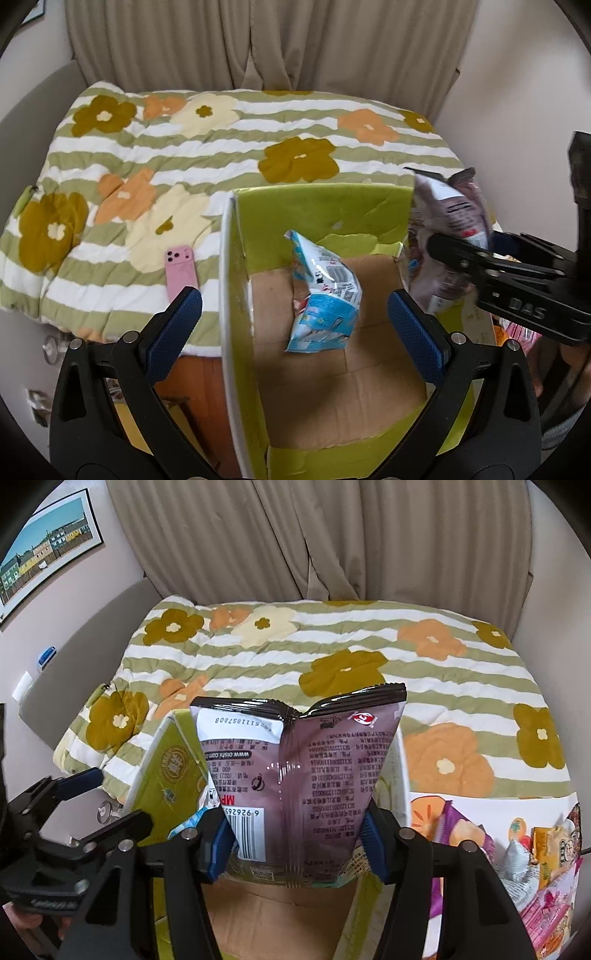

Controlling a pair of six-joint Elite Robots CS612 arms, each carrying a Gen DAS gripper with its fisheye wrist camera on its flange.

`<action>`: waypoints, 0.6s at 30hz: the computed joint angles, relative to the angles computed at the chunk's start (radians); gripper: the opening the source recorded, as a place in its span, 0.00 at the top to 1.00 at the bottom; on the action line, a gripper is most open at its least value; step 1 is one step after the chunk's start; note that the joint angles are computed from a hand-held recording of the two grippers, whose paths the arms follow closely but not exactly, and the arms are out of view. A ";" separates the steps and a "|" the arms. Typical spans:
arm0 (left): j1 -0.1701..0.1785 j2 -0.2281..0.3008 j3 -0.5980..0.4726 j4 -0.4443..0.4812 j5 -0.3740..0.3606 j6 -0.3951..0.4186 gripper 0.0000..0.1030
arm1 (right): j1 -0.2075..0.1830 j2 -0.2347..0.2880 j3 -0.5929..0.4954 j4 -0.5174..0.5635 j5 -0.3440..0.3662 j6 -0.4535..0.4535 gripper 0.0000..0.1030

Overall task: Organize snacks
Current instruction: 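Carry both packets over the green box and open both tools to drop them, then move both tools back toward the snack pile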

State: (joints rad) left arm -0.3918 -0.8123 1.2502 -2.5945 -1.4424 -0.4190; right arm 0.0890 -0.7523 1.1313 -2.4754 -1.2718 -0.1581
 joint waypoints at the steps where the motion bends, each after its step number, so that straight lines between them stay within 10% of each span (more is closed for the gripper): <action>1: 0.002 -0.001 0.002 0.001 0.001 0.000 0.03 | 0.003 0.005 -0.006 0.004 -0.009 -0.001 0.46; 4: 0.005 -0.001 0.007 0.002 -0.002 -0.001 0.03 | 0.009 0.021 -0.024 0.021 -0.025 0.000 0.35; 6: 0.005 0.000 0.009 0.004 -0.004 0.001 0.03 | 0.009 0.027 -0.026 0.023 -0.016 0.006 0.01; 18: -0.003 -0.007 0.023 0.000 0.009 0.003 0.03 | 0.009 -0.003 0.026 -0.011 -0.023 -0.023 0.01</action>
